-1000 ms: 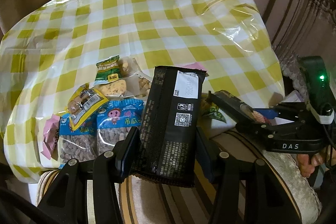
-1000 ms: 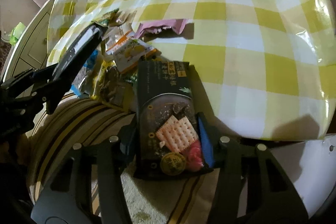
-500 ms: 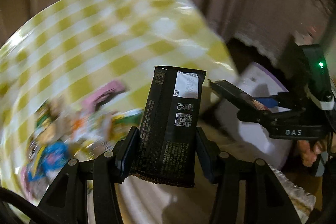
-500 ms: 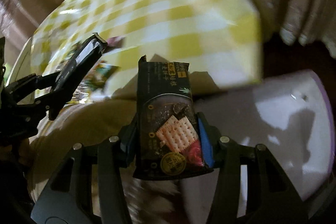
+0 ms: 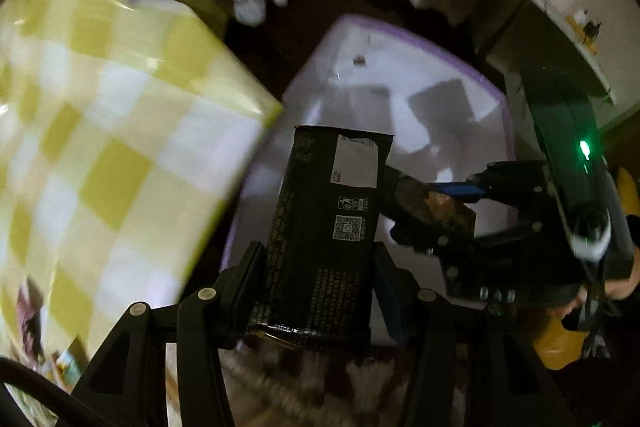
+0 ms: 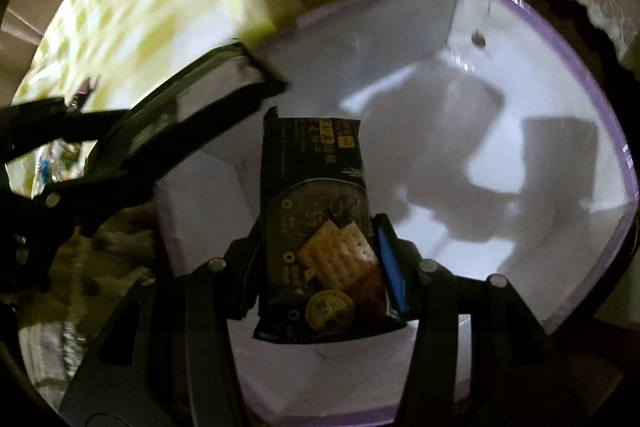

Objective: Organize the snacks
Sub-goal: 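Carry both packages over the white box and open both tools to drop them, then move both open tools back over the snack pile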

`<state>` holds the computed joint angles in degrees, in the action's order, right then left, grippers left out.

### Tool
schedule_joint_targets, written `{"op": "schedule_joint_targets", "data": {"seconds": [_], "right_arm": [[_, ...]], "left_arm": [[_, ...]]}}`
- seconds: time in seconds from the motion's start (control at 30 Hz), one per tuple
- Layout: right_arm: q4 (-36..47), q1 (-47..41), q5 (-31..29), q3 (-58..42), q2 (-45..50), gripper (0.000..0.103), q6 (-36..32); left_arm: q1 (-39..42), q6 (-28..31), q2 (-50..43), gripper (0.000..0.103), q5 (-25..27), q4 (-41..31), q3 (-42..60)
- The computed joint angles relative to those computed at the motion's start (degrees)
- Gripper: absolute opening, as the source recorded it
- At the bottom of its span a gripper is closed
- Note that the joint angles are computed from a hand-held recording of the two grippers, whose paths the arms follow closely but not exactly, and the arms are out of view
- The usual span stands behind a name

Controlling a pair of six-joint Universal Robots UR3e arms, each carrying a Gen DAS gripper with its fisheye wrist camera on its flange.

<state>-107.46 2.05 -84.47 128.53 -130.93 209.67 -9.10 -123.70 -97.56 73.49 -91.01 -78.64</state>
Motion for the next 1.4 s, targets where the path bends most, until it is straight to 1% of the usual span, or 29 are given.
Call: {"op": "schedule_joint_targets", "data": {"seconds": [0.1, 0.17, 0.23, 0.3, 0.33, 0.37, 0.4, 0.47, 0.5, 0.53, 0.6, 0.63, 0.67, 0.7, 0.73, 0.77, 0.8, 0.83, 0.87, 0.93, 1.0, 1.1, 1.13, 1.23, 1.3, 1.4], "right_arm": [[-2.4, -2.1, 2.4, 3.5, 0.2, 0.056, -1.0], [-4.8, -2.9, 4.1, 5.5, 0.6, 0.056, -1.2], [-6.6, -3.0, 5.1, 6.1, 1.6, 0.056, -1.3], [-8.5, -1.4, 4.8, 5.6, 3.8, 0.058, -0.8], [-8.4, -0.6, 4.5, 4.9, 4.8, 0.059, -0.5], [-8.5, -0.3, 4.5, 4.8, 4.9, 0.063, -0.4], [-8.6, 0.3, 4.2, 4.6, 5.0, 0.067, -0.1], [-8.8, 1.7, 2.8, 4.0, 5.1, 0.072, 1.2], [-8.3, 2.7, 1.8, 3.5, 4.9, 0.072, 2.1], [-8.4, 5.3, -0.1, 2.3, 5.5, 0.072, 4.5], [-8.6, 9.1, -4.6, 0.1, 6.3, 0.072, 7.2], [-8.4, 10.4, -6.1, -1.1, 7.0, 0.072, 8.2], [-8.9, 13.0, -8.8, -3.0, 8.3, 0.074, 9.9], [-9.3, 14.2, -10.4, -4.1, 8.7, 0.079, 10.6], [-11.5, 16.2, -12.9, -5.3, 10.2, 0.081, 11.6], [-12.6, 19.4, -16.6, -8.0, 12.9, 0.084, 13.1], [-13.0, 20.2, -17.2, -10.1, 13.7, 0.085, 10.8], [-12.8, 18.7, -18.3, -9.9, 12.8, 0.085, 8.1], [-13.3, 16.7, -17.4, -10.0, 12.3, 0.085, 5.0], [-12.3, 17.9, -17.9, -14.3, 14.7, 0.085, 5.0], [-9.9, 19.5, -19.5, -19.0, 17.3, 0.085, 5.6], [-10.8, 21.0, -19.7, -22.6, 21.8, 0.085, 6.7], [-12.3, 21.6, -19.5, -23.3, 23.3, 0.085, 6.7], [-13.3, 24.5, -19.8, -27.6, 27.7, 0.085, 5.8], [-14.3, 25.6, -18.3, -30.7, 30.9, 0.085, 4.9], [-13.7, 27.6, -17.3, -37.0, 36.6, 0.085, 3.5]], "left_arm": [[-4.5, -3.3, -4.0, 0.054, 4.0, 3.9, 0.6], [-6.2, -4.8, -5.1, 0.054, 6.0, 6.1, 0.0], [-7.8, -6.2, -6.2, 0.054, 7.2, 7.8, -0.2], [-7.3, -6.1, -5.8, 0.054, 7.8, 8.2, -1.1], [-7.0, -6.3, -5.6, 0.055, 7.5, 8.2, -1.2], [-6.8, -6.5, -5.1, 0.056, 7.1, 8.2, -1.3], [-6.3, -6.5, -4.5, 0.058, 6.5, 8.2, -1.6], [-3.8, -5.8, -2.9, 0.064, 4.5, 7.7, -1.8], [-2.6, -6.0, -1.9, 0.065, 3.1, 7.6, -2.1], [-1.5, -6.1, -1.6, 0.065, 2.0, 7.6, -2.1], [1.4, -6.3, 0.6, 0.065, -0.5, 8.0, -3.2], [3.5, -6.2, 2.8, 0.065, -2.4, 8.5, -4.4], [4.8, -6.3, 3.7, 0.065, -3.8, 8.8, -4.8], [7.2, -5.8, 5.9, 0.065, -6.2, 8.9, -6.0], [9.0, -5.1, 7.5, 0.065, -8.1, 8.2, -6.5], [11.5, -3.6, 9.6, 0.065, -10.3, 7.3, -7.5], [13.8, -2.4, 12.0, 0.065, -11.9, 7.2, -9.1], [15.6, -1.5, 13.5, 0.065, -13.1, 7.0, -9.9], [18.2, -0.6, 15.5, 0.065, -14.7, 6.5, -11.0], [22.9, 0.3, 18.9, 0.065, -16.8, 6.2, -12.8], [28.4, 3.2, 20.8, 0.065, -18.5, 2.2, -12.3], [36.3, 6.9, 22.7, 0.065, -21.2, -3.7, -11.6], [40.6, 9.3, 23.6, 0.065, -22.4, -6.5, -11.5], [50.3, 14.1, 24.0, 0.065, -24.0, -12.2, -9.9], [56.0, 16.6, 23.9, 0.065, -24.8, -15.2, -8.9], [65.1, 19.7, 20.7, 0.065, -25.6, -18.9, -5.4]]}}
